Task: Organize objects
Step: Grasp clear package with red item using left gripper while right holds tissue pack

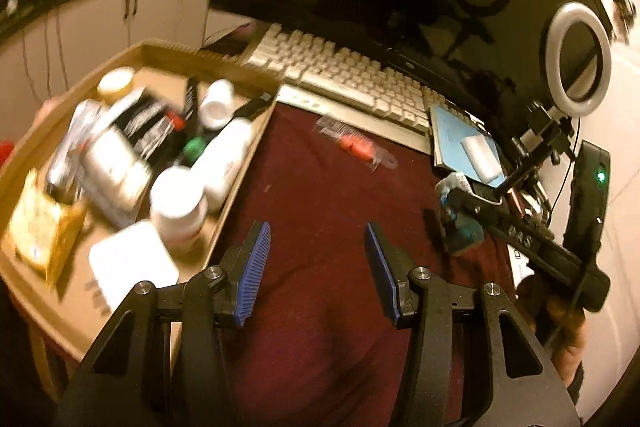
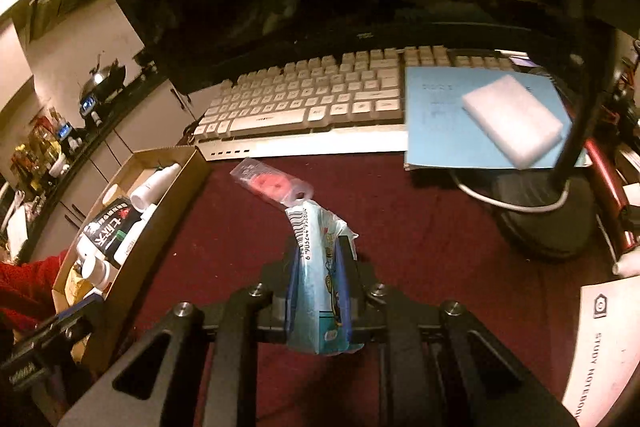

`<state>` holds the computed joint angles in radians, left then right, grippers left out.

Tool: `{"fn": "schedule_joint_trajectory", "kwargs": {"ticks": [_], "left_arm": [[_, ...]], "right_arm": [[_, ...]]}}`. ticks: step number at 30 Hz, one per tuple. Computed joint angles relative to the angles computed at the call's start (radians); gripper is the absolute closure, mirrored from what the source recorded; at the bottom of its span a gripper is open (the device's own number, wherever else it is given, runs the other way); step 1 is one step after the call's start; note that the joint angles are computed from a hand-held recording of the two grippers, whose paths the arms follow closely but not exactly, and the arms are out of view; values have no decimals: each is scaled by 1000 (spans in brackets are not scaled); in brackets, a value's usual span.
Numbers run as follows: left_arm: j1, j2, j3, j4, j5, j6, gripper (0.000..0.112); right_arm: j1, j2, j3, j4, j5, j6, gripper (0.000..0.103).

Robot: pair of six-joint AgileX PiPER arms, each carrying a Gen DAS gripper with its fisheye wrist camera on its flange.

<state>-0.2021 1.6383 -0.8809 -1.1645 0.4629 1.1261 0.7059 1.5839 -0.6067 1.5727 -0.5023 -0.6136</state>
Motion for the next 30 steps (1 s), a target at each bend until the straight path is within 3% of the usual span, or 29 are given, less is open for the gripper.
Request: {"fn": "schedule_joint_trajectory", "kwargs": {"ticks": [7, 13, 16, 20, 25, 30], "left_arm": [[-97, 124, -257, 213, 25, -176, 64], [-181, 276, -489, 555, 52, -428, 64], [-212, 331, -567, 636, 42, -476, 64], [-236, 441, -734, 741, 104, -563, 64], [-274, 608, -993, 891, 251, -686, 64], [-310, 728, -1201, 966, 353, -685, 64]], "right_arm": [[-66, -30, 107, -395, 67, 370, 87], [-94, -15, 155, -647, 40, 610, 87], [-131, -7, 184, -848, 28, 811, 87], [-146, -1, 201, -957, 7, 920, 87], [-144, -3, 217, -972, -16, 961, 87], [-84, -38, 247, -732, -92, 814, 87]]}}
